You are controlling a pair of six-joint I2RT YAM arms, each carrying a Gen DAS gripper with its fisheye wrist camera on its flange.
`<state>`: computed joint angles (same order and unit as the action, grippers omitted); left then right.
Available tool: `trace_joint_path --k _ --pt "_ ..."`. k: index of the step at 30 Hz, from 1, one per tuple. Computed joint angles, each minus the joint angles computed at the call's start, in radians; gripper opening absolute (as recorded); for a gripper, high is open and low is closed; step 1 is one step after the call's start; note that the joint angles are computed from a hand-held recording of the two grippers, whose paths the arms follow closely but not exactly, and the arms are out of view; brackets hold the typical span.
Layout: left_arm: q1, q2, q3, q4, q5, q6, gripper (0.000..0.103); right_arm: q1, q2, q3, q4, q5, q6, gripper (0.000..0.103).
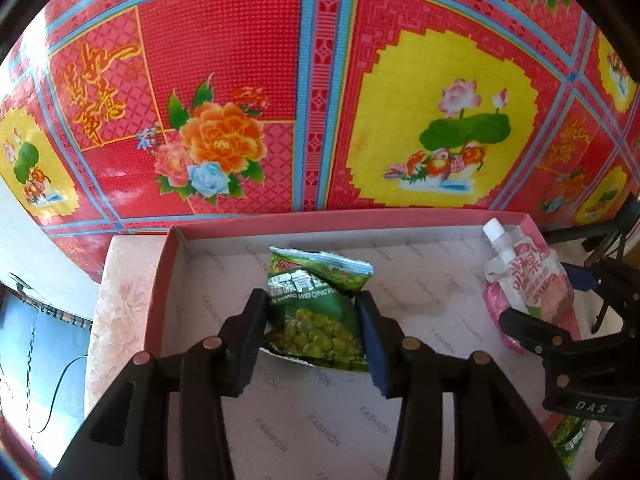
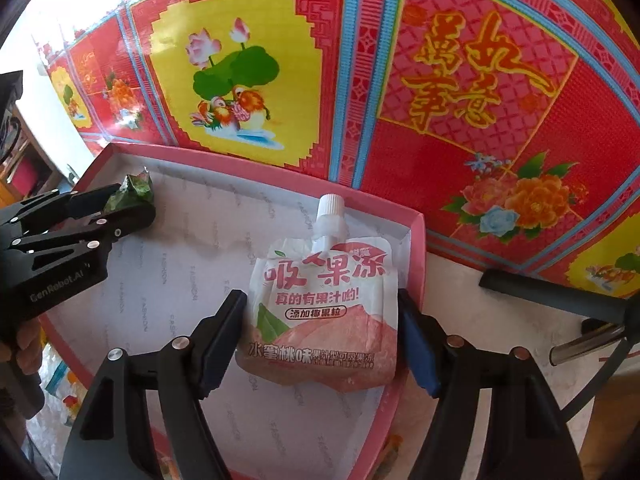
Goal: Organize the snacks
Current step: 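Release the pink pouch into the tray while the left tool releases the pea bag, then withdraw both open tools from the tray back over the snacks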
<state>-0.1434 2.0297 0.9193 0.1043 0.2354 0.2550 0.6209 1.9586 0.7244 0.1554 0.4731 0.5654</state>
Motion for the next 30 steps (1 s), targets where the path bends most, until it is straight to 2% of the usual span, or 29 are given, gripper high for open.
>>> trace_joint_path --k 4,9,19,23,30 --pt "-0.022 -0.025 0.000 -0.037 -0.014 -0.024 0.051 0.023 0.011 0.019 0.001 0.009 0.034 0.075" --pt "-0.009 -0.105 -0.068 -0.027 -0.018 -0.011 0.054 0.037 -0.047 -0.039 0.045 -0.036 0.063 0.087" --pt "0.020 -0.324 -0.184 -0.108 -0.003 -0.016 0.054 0.098 -0.212 -0.144 0.028 0.017 0.115 0.087" --pt "0.059 -0.447 -0.218 -0.196 0.012 0.006 0.054 0.152 -0.276 -0.171 -0.008 0.050 0.156 0.087" --pt "0.077 -0.585 -0.296 -0.245 0.026 0.018 0.054 0.268 -0.341 -0.207 -0.062 0.112 0.259 0.087"
